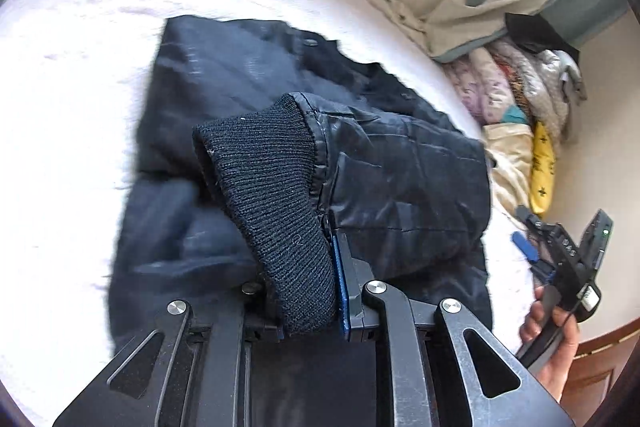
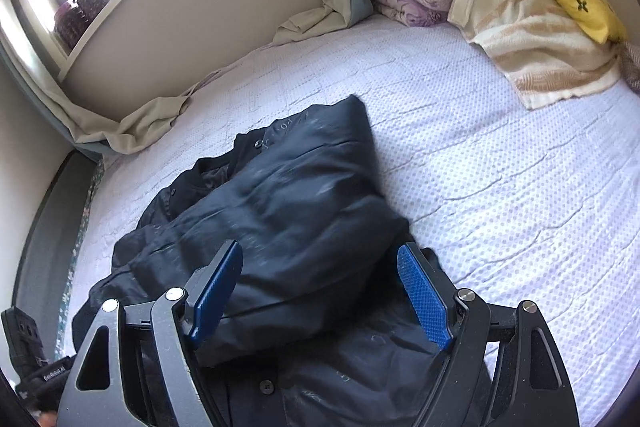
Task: Fold large clothes
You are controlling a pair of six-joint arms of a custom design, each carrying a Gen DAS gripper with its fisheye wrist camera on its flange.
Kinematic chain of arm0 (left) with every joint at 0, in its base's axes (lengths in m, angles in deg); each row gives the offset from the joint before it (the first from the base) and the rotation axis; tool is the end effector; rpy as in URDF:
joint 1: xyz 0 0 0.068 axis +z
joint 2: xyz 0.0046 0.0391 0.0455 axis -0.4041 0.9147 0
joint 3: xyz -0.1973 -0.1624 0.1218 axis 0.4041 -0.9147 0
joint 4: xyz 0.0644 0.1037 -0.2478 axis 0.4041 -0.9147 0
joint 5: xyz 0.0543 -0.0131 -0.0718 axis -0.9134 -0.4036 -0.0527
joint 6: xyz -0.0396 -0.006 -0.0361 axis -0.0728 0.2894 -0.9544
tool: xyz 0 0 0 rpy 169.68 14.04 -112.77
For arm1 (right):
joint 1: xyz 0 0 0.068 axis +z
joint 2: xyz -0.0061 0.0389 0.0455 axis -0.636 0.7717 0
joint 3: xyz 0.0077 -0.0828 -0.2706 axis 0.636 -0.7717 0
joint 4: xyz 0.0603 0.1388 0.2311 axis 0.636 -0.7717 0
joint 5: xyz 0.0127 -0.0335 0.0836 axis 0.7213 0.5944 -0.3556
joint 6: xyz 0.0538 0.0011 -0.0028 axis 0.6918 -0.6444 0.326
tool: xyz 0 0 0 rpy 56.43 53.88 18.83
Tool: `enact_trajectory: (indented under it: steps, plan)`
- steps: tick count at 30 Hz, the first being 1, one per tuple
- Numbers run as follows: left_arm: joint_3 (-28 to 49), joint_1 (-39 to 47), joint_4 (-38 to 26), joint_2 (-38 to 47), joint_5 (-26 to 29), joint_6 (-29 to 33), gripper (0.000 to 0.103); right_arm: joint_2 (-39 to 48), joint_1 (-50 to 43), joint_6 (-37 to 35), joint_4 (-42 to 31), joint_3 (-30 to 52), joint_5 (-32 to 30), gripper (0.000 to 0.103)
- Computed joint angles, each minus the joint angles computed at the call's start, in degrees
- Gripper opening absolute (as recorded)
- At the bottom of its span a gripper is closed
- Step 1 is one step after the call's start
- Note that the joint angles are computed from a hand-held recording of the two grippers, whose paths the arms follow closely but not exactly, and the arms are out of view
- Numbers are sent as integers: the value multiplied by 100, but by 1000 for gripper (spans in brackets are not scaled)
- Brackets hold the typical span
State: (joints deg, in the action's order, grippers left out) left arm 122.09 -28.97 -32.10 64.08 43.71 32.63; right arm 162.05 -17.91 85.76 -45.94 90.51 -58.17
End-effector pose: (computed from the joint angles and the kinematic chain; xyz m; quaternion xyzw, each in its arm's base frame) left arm 0.3340 -0.0460 0.2496 0.0044 0.9441 -0.2558 0.2081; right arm 0.2960 0.1094 0.2493 0.2560 0.8947 0.1291 0.3425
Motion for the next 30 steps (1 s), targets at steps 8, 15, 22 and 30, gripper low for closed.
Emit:
enact_trajectory:
  steps: [8,15,22,30]
  plan:
    - [91,373,-198,410,-204,140,21,276,-81,-541,-69,268,-56,65]
    - [120,163,-101,445,-429,198,21,895,-163,-1298,391,609,-314,51]
    - [326,89,-31,653,-486,14,26,2059,-37,-1626,-202,1511,-176,49]
    - [423,27,146,545,-1089,-124,38,2786,-165,-1484,-1166,1951,221,46]
